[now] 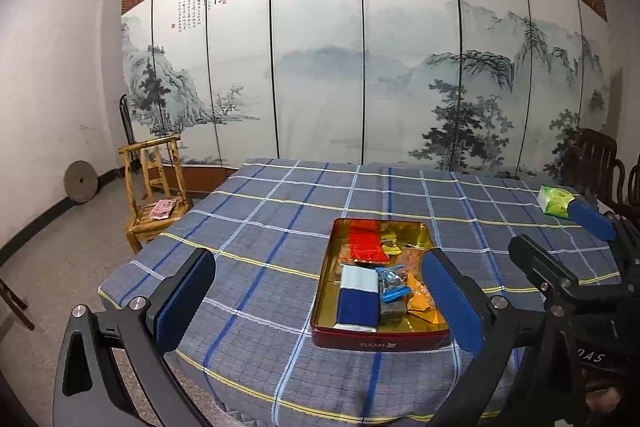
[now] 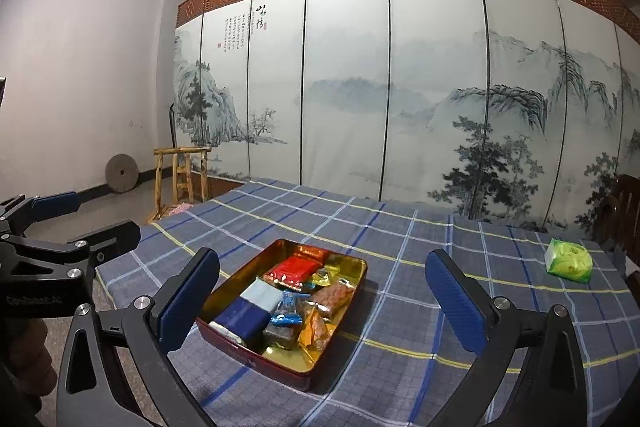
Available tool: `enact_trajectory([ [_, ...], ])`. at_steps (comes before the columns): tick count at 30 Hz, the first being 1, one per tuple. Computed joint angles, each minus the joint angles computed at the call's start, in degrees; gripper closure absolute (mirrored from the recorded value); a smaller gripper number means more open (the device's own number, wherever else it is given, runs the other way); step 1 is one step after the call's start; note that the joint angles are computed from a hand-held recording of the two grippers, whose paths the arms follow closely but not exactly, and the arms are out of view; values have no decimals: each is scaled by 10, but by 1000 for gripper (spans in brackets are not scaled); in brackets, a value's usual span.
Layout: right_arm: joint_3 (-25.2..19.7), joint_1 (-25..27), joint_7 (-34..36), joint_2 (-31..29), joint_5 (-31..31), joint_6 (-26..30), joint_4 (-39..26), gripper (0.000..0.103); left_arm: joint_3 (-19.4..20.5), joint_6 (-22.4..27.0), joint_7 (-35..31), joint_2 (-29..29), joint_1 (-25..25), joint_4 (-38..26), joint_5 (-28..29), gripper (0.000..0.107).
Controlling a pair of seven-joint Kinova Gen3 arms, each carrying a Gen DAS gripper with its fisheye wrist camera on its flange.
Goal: Organize snacks
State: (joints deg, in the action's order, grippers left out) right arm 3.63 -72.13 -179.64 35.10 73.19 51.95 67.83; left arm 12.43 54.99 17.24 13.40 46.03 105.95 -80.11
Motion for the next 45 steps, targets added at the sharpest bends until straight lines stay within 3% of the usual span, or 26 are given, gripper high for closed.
enact_trajectory([
  [8,-1,0,-1,-1,0,1,2,0,2,53,5,20,26,-11,-11,5],
  [45,-6,9,9,-1,-25,-10,12,0,-25,19,-39,36,20,-35,57,5],
])
